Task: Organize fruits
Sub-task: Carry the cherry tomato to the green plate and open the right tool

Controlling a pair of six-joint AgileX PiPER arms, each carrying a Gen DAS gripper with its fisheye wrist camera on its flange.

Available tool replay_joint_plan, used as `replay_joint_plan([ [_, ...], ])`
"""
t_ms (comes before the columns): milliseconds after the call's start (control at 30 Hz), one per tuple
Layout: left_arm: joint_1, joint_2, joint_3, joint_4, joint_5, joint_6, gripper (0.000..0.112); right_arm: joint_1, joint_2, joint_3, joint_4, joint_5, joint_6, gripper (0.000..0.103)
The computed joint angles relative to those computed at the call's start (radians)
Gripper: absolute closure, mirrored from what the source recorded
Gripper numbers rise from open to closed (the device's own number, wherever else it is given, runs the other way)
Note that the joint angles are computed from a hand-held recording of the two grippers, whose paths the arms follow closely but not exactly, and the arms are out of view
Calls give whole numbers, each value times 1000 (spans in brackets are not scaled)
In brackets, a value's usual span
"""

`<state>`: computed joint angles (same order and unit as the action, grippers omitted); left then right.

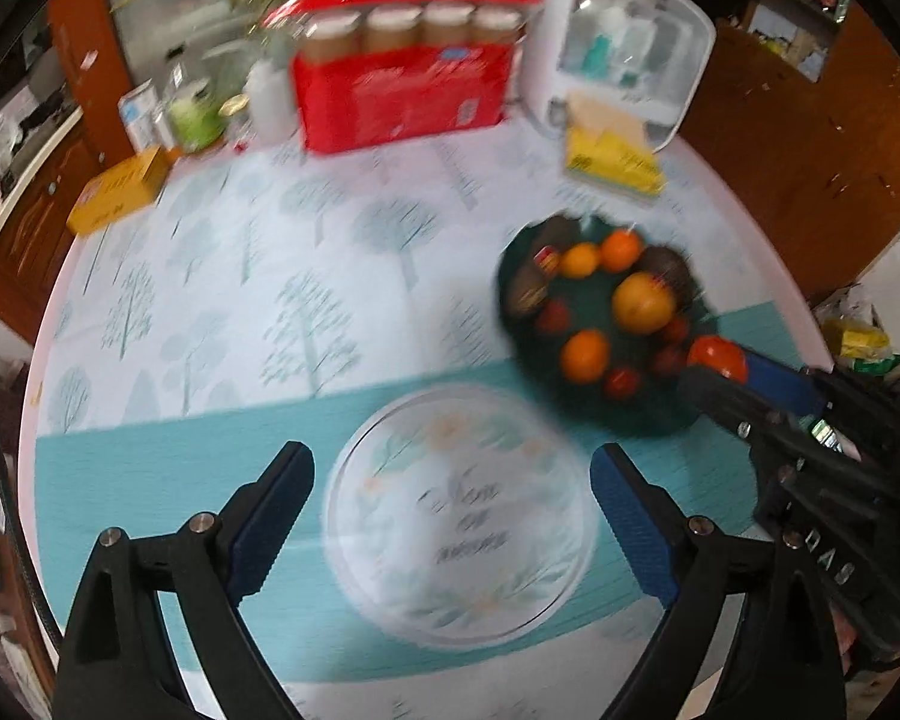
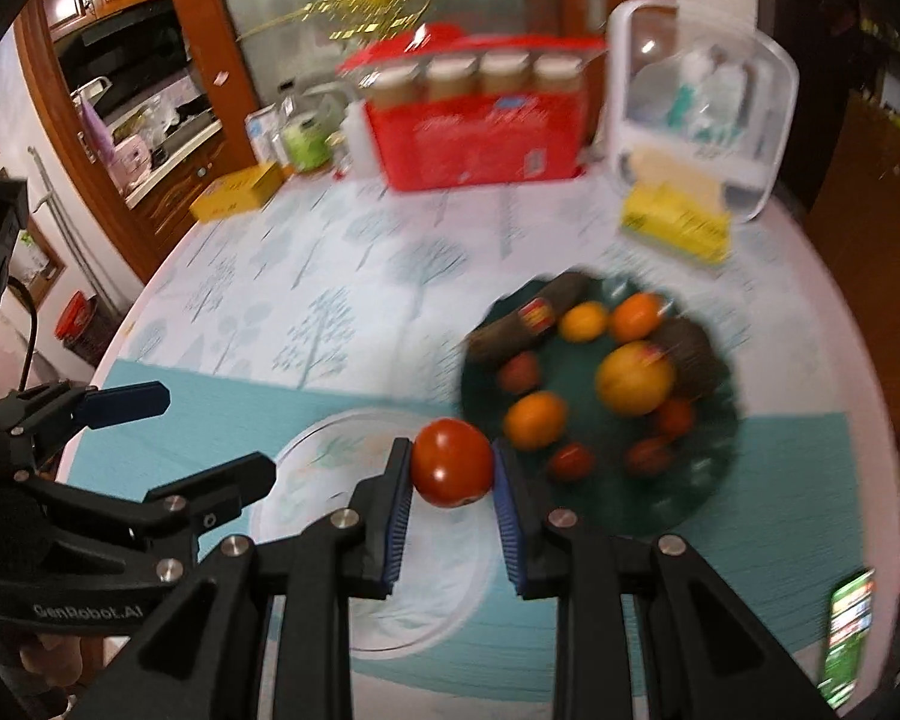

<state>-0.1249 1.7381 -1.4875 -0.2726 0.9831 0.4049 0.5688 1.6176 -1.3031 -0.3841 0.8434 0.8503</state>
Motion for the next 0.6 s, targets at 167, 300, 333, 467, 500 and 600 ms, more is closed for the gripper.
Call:
replay_joint_plan([
  [167, -121, 54, -119, 69, -31, -162, 13, -144, -34, -51, 23, 18, -191, 77],
  [300, -183, 148, -235, 157, -32, -301, 13, -275, 25, -105, 139, -16, -381, 77],
  [333, -189, 169, -256, 174, -33, -328, 13, -301, 48, -119, 171, -24, -423, 77],
  [467, -202, 290, -373, 240, -9, -454, 13, -367, 145, -154, 271, -62, -551, 77],
  [500, -202, 324, -409, 249, 6, -483, 13, -381, 169, -159, 302, -68, -584, 77],
  [600, -199, 395, -468, 263, 28, -531, 13, -408, 237, -166, 378, -83, -665, 77],
])
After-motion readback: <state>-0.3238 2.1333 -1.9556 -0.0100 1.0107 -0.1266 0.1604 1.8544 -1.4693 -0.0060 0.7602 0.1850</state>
